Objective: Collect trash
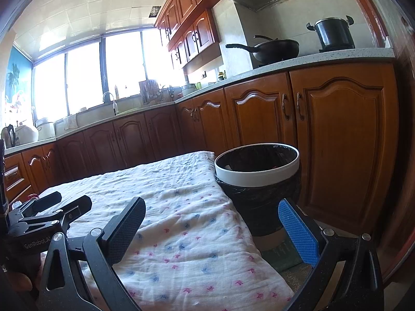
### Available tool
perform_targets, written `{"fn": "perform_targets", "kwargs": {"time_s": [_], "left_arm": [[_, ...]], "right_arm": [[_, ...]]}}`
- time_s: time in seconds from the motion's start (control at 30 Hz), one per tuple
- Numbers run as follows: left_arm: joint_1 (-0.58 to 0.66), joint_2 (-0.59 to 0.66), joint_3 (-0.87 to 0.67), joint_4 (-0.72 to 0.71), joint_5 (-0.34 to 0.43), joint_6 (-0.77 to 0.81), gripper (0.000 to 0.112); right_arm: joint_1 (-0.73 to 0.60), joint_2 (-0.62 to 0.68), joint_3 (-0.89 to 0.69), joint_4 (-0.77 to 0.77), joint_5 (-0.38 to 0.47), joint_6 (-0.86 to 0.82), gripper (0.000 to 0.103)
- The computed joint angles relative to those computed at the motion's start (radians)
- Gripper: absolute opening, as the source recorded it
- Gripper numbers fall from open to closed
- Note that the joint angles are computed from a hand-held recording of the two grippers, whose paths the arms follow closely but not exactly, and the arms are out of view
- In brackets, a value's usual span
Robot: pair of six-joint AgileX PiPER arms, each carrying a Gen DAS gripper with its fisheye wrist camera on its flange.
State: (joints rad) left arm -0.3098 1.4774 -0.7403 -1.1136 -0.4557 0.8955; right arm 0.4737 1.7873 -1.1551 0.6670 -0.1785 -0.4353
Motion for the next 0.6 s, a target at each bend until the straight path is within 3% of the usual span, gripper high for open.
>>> {"fn": "perform_targets", "kwargs": {"time_s": [0.6], "left_arm": [[0.002, 0.003, 0.000, 0.007, 0.002, -0.002, 0.102]], "right_arm": [[0.014, 0.003, -0.005, 0.047, -0.009, -0.043, 0.103]]}}
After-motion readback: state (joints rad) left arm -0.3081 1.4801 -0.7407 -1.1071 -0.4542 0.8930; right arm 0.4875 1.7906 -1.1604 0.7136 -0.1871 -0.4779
